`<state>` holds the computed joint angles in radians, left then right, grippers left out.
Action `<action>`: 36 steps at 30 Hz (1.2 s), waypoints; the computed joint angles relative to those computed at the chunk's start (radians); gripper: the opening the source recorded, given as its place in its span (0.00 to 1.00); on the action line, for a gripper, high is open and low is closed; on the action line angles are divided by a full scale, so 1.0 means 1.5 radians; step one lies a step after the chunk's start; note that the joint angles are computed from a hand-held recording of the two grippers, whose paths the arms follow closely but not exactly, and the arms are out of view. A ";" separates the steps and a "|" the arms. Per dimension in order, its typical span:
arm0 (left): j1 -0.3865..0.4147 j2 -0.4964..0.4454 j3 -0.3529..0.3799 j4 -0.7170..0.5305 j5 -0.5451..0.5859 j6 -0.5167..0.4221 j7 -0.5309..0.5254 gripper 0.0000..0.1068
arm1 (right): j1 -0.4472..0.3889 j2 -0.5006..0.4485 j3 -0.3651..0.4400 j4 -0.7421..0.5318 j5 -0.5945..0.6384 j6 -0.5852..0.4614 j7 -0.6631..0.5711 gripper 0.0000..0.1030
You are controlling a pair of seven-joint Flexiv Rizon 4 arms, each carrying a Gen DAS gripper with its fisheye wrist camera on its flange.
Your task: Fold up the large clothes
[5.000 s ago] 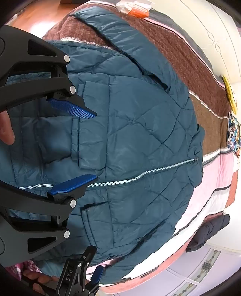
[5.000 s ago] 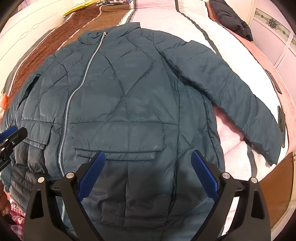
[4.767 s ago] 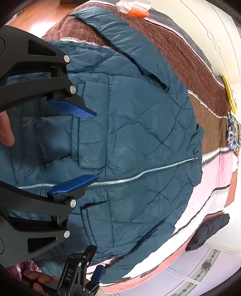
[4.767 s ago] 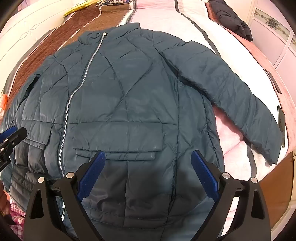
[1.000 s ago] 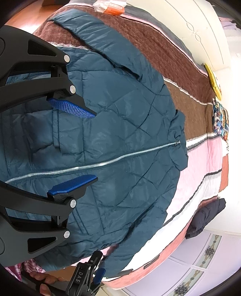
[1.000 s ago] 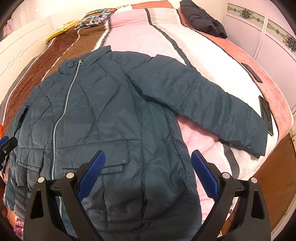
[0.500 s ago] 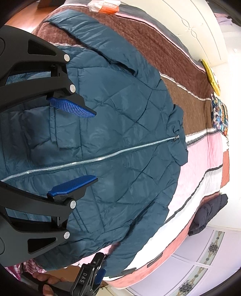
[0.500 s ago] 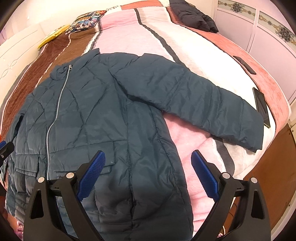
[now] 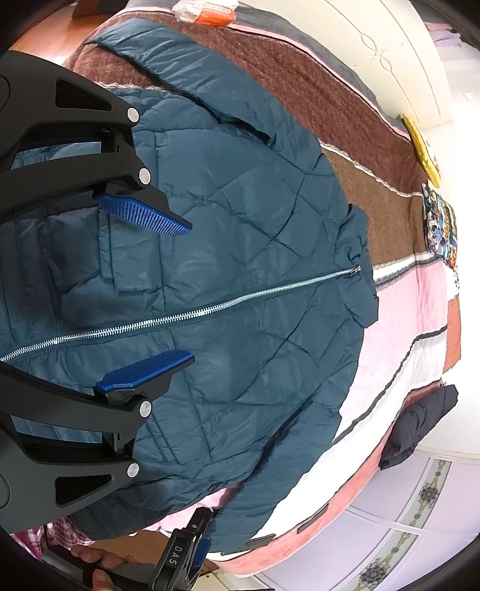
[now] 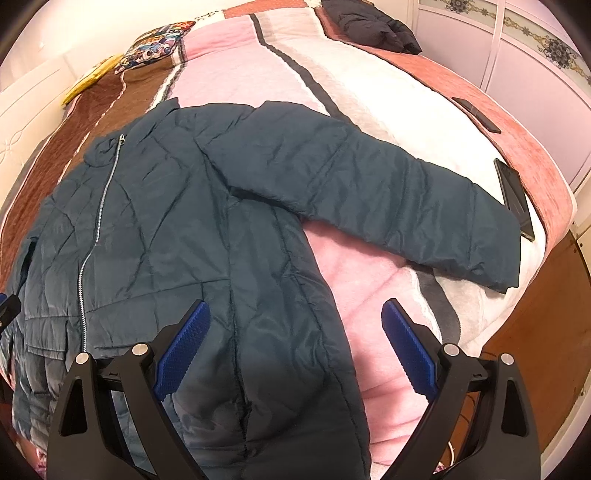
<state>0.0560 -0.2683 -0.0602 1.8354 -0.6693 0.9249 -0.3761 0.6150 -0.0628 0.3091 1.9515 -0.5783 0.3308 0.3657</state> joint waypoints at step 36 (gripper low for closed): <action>-0.004 0.003 0.002 0.008 0.005 0.002 -0.006 0.61 | -0.013 0.030 0.003 0.033 0.019 0.010 0.026 0.89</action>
